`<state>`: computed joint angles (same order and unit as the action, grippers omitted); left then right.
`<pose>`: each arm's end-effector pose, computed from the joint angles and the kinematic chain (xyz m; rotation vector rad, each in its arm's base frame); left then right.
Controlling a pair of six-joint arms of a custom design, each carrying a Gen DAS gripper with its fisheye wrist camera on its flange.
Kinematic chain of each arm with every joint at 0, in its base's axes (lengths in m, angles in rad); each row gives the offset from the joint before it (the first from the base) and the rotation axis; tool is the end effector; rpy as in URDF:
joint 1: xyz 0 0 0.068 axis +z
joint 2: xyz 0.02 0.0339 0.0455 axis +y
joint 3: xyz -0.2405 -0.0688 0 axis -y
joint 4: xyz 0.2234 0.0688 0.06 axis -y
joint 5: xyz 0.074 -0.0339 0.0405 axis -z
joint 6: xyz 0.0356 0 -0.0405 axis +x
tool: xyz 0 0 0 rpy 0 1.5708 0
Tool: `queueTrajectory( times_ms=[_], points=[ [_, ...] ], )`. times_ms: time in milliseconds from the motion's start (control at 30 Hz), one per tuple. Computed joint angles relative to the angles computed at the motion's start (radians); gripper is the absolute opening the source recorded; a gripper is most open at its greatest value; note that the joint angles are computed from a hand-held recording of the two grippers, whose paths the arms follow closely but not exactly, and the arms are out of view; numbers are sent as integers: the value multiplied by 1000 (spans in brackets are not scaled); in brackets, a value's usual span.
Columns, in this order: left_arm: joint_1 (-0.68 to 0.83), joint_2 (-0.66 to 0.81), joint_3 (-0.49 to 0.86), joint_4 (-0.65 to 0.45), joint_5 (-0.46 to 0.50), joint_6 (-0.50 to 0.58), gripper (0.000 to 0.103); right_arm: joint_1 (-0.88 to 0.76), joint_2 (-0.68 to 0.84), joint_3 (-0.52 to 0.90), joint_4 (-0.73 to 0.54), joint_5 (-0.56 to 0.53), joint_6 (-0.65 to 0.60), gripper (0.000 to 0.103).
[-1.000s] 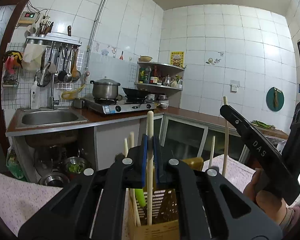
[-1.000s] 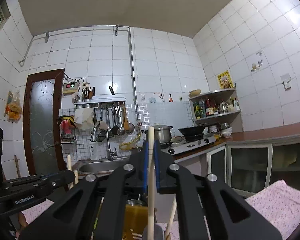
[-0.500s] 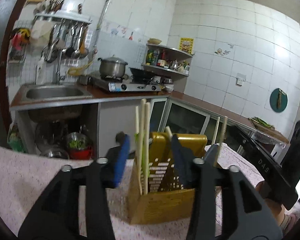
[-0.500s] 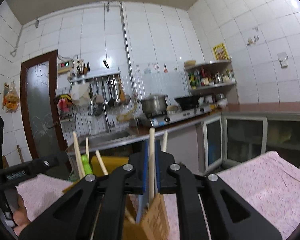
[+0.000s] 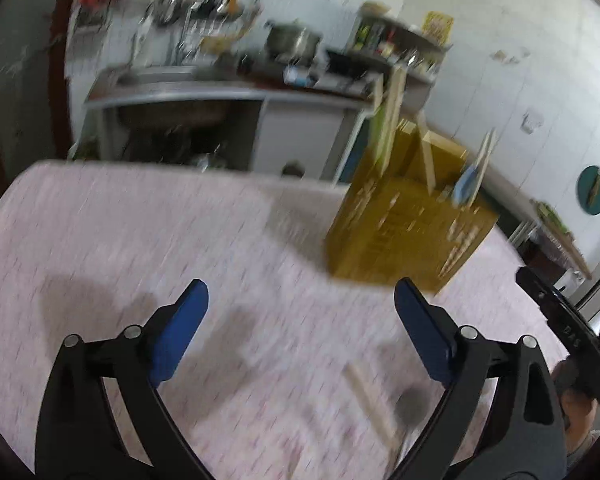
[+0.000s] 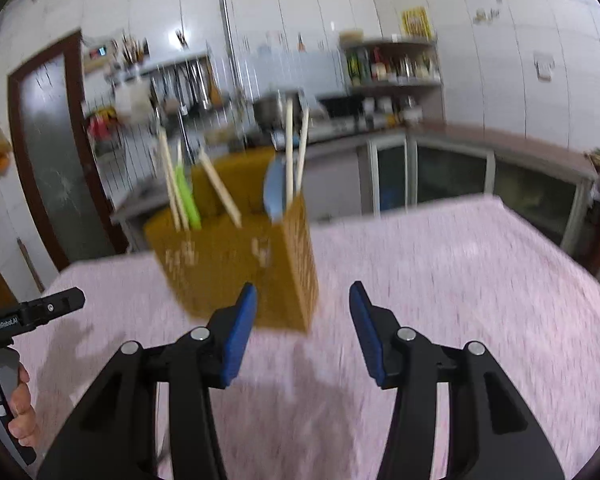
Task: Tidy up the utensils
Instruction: 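Open both grippers to release the chopsticks into the basket, then move both tools down to the grey spoon and last chopstick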
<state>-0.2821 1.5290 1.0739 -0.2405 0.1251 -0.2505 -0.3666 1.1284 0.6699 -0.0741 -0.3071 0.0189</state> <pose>0.3070 -0.0936 0.2394 0.1035 2.2929 -0.4211 0.2250 -0.0749 0.2310 0.2169 2.0666 0.1110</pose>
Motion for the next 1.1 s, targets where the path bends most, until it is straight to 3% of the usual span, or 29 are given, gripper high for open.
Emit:
queueTrajectory(
  times_ms=[233, 400, 567, 900, 1100],
  points=[
    [51, -96, -132, -97, -70, 39, 98, 101, -24, -52, -179, 46, 38, 50],
    [80, -126, -205, -62, -62, 49, 98, 215, -52, -168, -121, 128, 122, 50],
    [61, -109, -219, -60, -101, 86, 98, 352, -67, -223, -69, 235, 175, 59],
    [36, -27, -204, -49, -160, 76, 98, 479, 14, -139, -119, 341, 184, 60],
    [33, -21, -206, -47, -166, 75, 98, 484, 93, -102, -130, 321, 187, 60]
  ],
)
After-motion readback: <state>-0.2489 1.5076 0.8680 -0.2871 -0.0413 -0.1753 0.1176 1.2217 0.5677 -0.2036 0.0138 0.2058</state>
